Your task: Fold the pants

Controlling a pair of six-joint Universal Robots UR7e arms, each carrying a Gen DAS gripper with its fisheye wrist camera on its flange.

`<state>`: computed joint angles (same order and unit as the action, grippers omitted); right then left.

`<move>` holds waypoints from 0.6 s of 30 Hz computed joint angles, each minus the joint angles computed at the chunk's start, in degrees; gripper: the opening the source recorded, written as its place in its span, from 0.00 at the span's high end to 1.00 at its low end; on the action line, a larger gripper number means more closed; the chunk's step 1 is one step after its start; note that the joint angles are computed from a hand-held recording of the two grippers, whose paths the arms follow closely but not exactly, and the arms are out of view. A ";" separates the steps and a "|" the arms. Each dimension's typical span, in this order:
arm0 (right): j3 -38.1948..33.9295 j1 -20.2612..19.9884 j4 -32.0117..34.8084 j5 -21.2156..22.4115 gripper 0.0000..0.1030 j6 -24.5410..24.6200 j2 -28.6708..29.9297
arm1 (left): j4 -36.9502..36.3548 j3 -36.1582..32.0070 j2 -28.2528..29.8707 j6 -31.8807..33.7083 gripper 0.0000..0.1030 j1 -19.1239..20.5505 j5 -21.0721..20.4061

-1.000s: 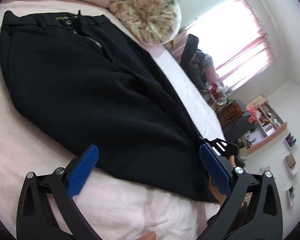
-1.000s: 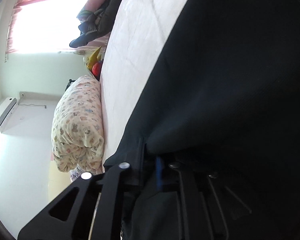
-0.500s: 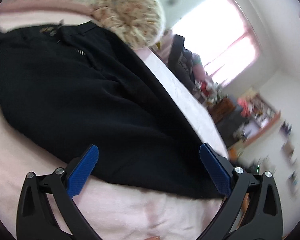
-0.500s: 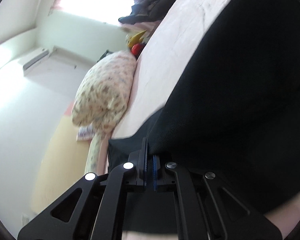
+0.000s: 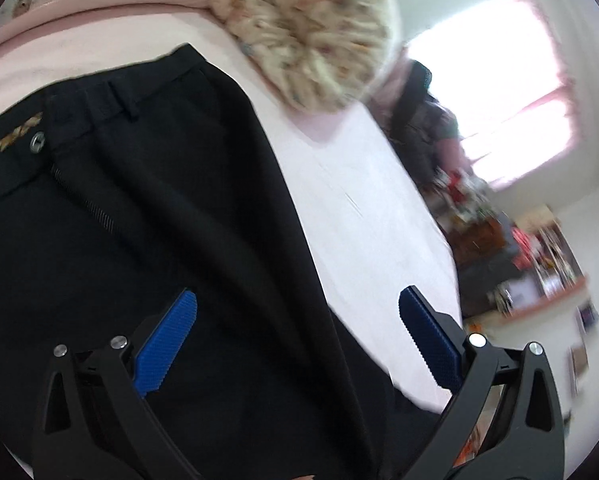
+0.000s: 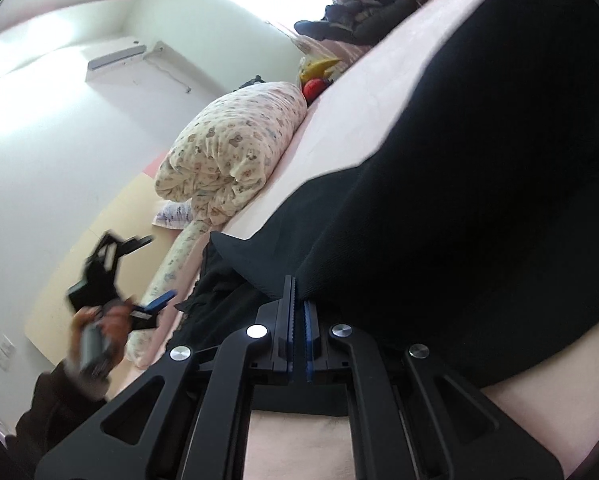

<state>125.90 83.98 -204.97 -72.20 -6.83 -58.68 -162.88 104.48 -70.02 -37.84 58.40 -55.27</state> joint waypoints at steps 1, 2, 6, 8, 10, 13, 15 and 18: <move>-0.25 -0.27 0.65 0.43 0.97 0.88 0.11 | 0.64 -1.84 1.43 -0.45 0.02 0.49 1.85; -0.38 -0.79 1.14 1.30 0.97 1.45 0.20 | 2.20 -4.06 2.87 -0.84 0.02 1.07 3.43; -0.70 -1.42 1.82 2.79 0.97 1.83 0.59 | 13.21 -15.18 9.42 -0.95 0.04 3.84 5.45; -0.66 -1.58 2.34 3.26 0.97 1.91 0.54 | 13.71 -18.52 11.93 -0.92 0.10 4.74 6.64; -0.63 -1.71 2.59 3.48 0.97 1.92 0.57 | 13.28 -21.86 14.03 -2.30 0.17 6.26 5.18; -1.91 -1.14 2.87 3.07 0.97 2.26 1.60 | 16.22 -25.43 16.18 -3.48 0.23 7.43 5.06; -1.99 -1.16 3.09 3.23 0.97 2.34 1.73 | 18.23 -27.39 17.31 -3.46 0.39 8.22 5.35; -2.60 -0.81 3.31 2.97 0.97 2.55 2.21 | 16.62 -26.24 16.81 -3.66 0.84 8.92 4.53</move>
<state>123.30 83.16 -201.66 -69.23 -4.28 -56.46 -146.26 78.23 -53.20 -41.50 67.32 -50.75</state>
